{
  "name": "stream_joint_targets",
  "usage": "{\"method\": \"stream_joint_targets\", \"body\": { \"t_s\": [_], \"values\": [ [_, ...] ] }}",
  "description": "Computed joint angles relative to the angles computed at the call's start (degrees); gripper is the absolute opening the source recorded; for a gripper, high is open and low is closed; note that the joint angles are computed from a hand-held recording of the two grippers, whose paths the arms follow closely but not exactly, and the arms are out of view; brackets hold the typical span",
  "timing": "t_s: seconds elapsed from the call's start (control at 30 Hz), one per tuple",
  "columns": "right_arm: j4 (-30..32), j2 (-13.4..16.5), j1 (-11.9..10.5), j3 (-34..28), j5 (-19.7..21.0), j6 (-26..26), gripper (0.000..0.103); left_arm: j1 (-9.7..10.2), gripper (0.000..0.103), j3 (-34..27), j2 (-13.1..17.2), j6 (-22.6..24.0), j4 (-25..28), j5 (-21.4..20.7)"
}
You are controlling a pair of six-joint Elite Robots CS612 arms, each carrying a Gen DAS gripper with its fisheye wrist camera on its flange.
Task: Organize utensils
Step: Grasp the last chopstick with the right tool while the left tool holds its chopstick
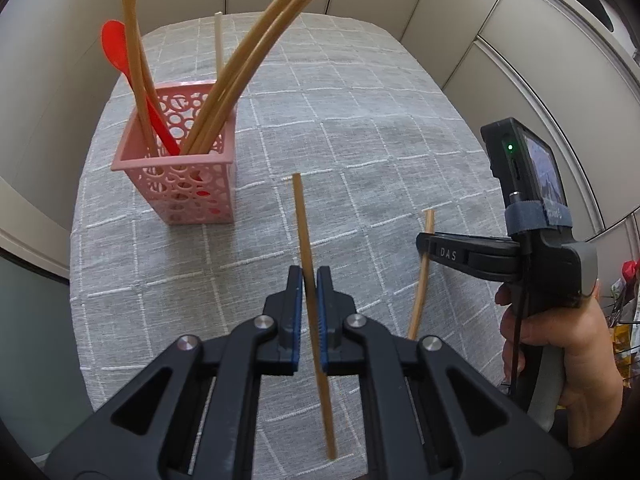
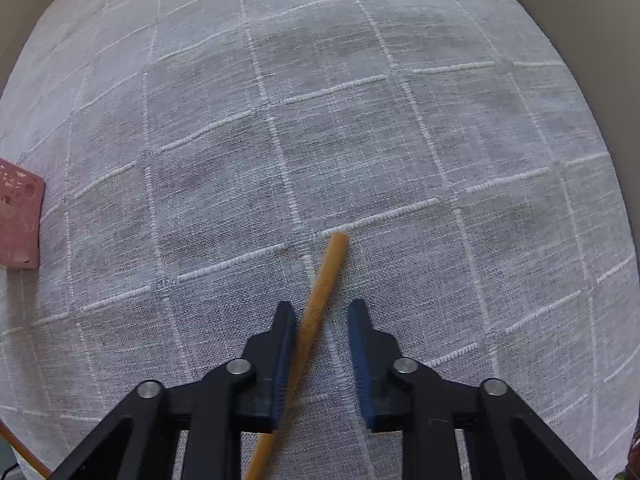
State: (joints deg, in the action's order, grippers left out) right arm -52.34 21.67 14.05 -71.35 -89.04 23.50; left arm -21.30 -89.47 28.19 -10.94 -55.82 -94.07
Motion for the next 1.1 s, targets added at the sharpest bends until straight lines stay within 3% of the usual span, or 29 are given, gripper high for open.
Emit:
{"method": "stream_joint_targets", "body": {
  "t_s": [0.2,0.3,0.5,0.83,1.1],
  "values": [
    [-1.6,0.4,-0.3,-0.2,4.0,0.8,0.008,-0.11,0.007,-0.8,0.2,-0.1,-0.7,0.8],
    [-2.4,0.9,-1.0,-2.1,6.9,1.3,0.007,-0.11,0.007,-1.4,0.3,0.0,-1.5,1.1],
    [-5.8,1.8,-1.2,-6.8,8.7,1.3,0.007,-0.18,0.007,-3.3,0.5,-0.1,-4.2,2.3],
    [-15.5,2.2,-0.9,-13.1,6.9,-0.6,0.008,0.23,0.007,-7.4,0.6,-1.2,-11.1,5.7],
    [-30.0,2.1,0.1,-15.8,4.0,1.1,0.008,1.40,0.007,-9.1,-0.2,-4.9,-20.6,8.2]
  ]
}}
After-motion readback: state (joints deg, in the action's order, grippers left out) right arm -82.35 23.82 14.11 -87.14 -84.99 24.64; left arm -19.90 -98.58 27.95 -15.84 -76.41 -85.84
